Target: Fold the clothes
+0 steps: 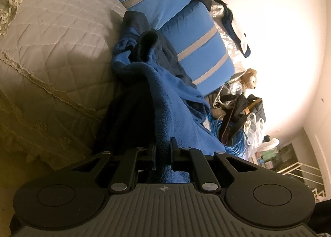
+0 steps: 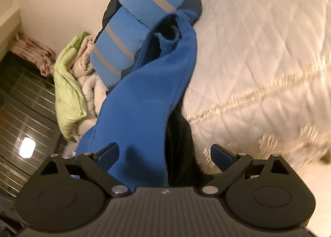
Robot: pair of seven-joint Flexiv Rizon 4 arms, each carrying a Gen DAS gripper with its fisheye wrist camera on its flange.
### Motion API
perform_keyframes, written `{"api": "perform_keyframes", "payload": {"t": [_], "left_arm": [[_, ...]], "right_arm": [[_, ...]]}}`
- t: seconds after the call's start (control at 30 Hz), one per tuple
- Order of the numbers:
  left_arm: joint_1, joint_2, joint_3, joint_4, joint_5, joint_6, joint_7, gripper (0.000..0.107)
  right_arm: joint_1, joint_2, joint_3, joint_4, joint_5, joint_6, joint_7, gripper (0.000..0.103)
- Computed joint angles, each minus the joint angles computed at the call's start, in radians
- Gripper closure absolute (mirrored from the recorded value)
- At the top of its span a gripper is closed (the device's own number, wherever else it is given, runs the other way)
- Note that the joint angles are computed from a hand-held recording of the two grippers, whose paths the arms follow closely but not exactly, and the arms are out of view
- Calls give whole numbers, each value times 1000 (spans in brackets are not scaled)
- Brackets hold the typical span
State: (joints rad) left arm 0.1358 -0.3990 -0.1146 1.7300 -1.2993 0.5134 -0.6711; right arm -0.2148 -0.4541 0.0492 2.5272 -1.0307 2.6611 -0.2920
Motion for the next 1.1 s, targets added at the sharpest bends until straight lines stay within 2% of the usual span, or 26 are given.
{"api": "perform_keyframes", "payload": {"t": [0.13,0.17,0.2,0.23,0.3,0.4,0.57,0.73,0.8,1.1], "left_arm": [[-1,1,0,1,-2,3,-1,95],[0,0,0,0,-2,1,0,95],[0,0,0,0,-4,2,1,95],[-1,1,-1,1,-7,4,3,95],[-2,4,-2,2,-16,8,7,96],[-8,14,-5,2,-44,24,23,98],[-31,35,-11,-5,-103,74,70,99],[-59,51,-12,-15,-136,126,95,100],[-68,56,-13,-17,-149,146,101,100],[-98,49,-21,-50,-215,232,116,100]], "right_arm": [[22,-85,39,-5,54,118,-27,21],[27,-91,41,-8,46,135,-30,28],[32,-97,41,-11,38,152,-33,39],[36,-98,39,-11,26,162,-36,46],[47,-76,27,-3,10,151,-42,73],[54,-13,17,25,40,115,-47,94],[73,112,24,45,174,106,-89,95],[124,239,22,-11,264,-18,-115,96],[157,282,27,-30,339,-98,-151,96],[265,346,54,-114,650,-316,-236,96]]}}
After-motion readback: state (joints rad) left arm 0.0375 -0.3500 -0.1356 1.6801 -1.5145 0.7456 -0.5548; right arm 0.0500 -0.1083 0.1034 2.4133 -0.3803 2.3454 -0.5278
